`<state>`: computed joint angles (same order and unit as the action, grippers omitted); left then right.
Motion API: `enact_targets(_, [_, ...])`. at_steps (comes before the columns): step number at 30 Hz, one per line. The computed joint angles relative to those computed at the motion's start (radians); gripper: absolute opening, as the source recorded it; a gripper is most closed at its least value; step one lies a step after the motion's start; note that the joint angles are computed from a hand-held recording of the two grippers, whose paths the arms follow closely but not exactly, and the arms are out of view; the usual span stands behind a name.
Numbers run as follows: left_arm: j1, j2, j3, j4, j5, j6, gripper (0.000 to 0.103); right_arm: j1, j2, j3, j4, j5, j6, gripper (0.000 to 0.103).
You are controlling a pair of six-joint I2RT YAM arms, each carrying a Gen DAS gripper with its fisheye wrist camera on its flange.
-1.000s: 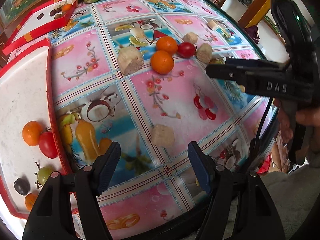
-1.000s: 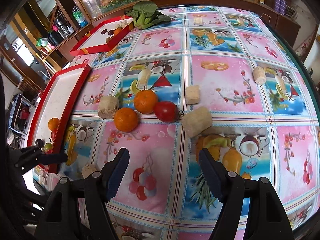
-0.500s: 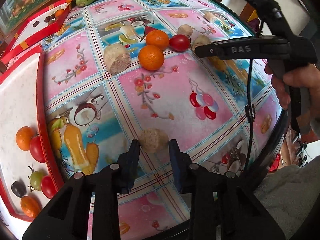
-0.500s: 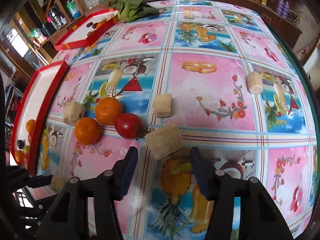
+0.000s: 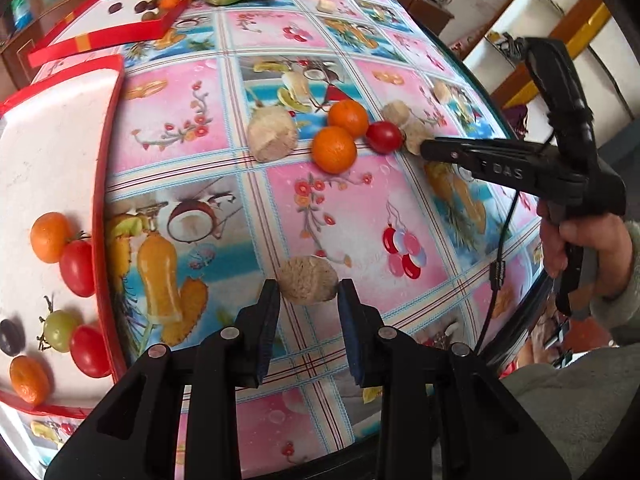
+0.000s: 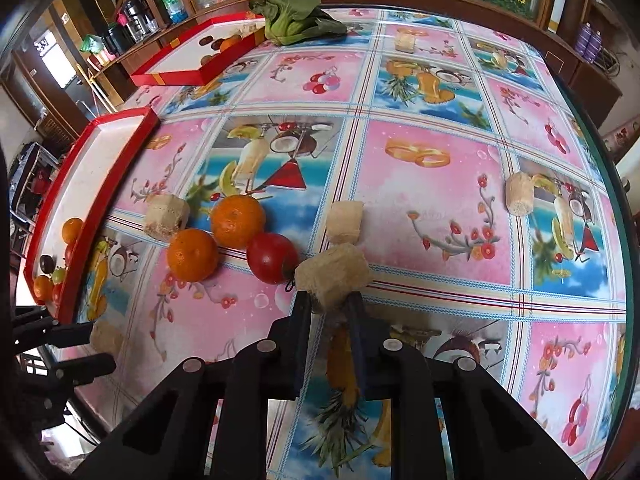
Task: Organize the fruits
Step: 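Grasp a round tan biscuit with the left gripper while the right gripper grasps a beige cube, then carry the tan biscuit and beige cube in both grippers over the white tray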
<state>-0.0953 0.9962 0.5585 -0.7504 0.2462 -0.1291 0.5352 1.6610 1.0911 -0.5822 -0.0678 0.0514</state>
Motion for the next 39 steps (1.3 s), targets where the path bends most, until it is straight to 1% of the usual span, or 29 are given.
enact_targets(1, [0.008, -0.007, -0.002, -0.004, 0.007, 0.001, 0.027, -0.004, -0.009, -0.004, -0.001, -0.011, 0.001, 0.018])
enact_targets(4, [0.035, -0.013, -0.002, -0.013, 0.027, 0.017, 0.027, -0.01, -0.033, -0.018, 0.001, -0.038, 0.006, 0.006])
enact_targets(12, [0.044, 0.011, -0.001, 0.001, 0.042, 0.034, 0.027, -0.022, -0.032, -0.031, 0.005, -0.086, 0.026, 0.006])
enact_targets(14, [0.047, 0.019, 0.0, 0.006, 0.046, 0.037, 0.027, -0.026, -0.027, -0.032, 0.008, -0.099, 0.04, 0.013])
enact_targets(15, [0.047, 0.021, 0.001, 0.006, 0.048, 0.037, 0.027, -0.03, -0.02, -0.028, 0.006, -0.114, 0.047, 0.015])
enact_targets(16, [0.05, 0.023, 0.003, 0.006, 0.048, 0.039, 0.027, -0.033, -0.014, -0.026, 0.007, -0.118, 0.055, 0.019])
enact_targets(17, [0.053, 0.026, 0.005, 0.005, 0.049, 0.043, 0.027, -0.033, -0.01, -0.026, 0.011, -0.112, 0.059, 0.028])
enact_targets(19, [0.059, 0.028, 0.009, 0.002, 0.054, 0.049, 0.027, -0.03, 0.003, -0.02, 0.016, -0.112, 0.06, 0.039])
enact_targets(26, [0.088, 0.028, 0.027, -0.023, 0.064, 0.077, 0.027, 0.001, 0.079, 0.031, 0.023, -0.061, 0.057, 0.04])
enact_targets(28, [0.1, 0.021, 0.03, -0.033, 0.069, 0.085, 0.027, 0.01, 0.098, 0.038, 0.029, -0.042, 0.059, 0.04])
enact_targets(29, [0.104, 0.02, 0.032, -0.035, 0.07, 0.088, 0.027, 0.019, 0.094, 0.032, 0.042, -0.021, 0.06, 0.036])
enact_targets(30, [0.11, 0.018, 0.034, -0.039, 0.071, 0.09, 0.027, 0.023, 0.093, 0.03, 0.043, -0.012, 0.056, 0.034])
enact_targets(39, [0.175, 0.003, 0.043, -0.068, 0.09, 0.134, 0.027, 0.051, 0.028, 0.004, 0.04, -0.015, 0.089, 0.033])
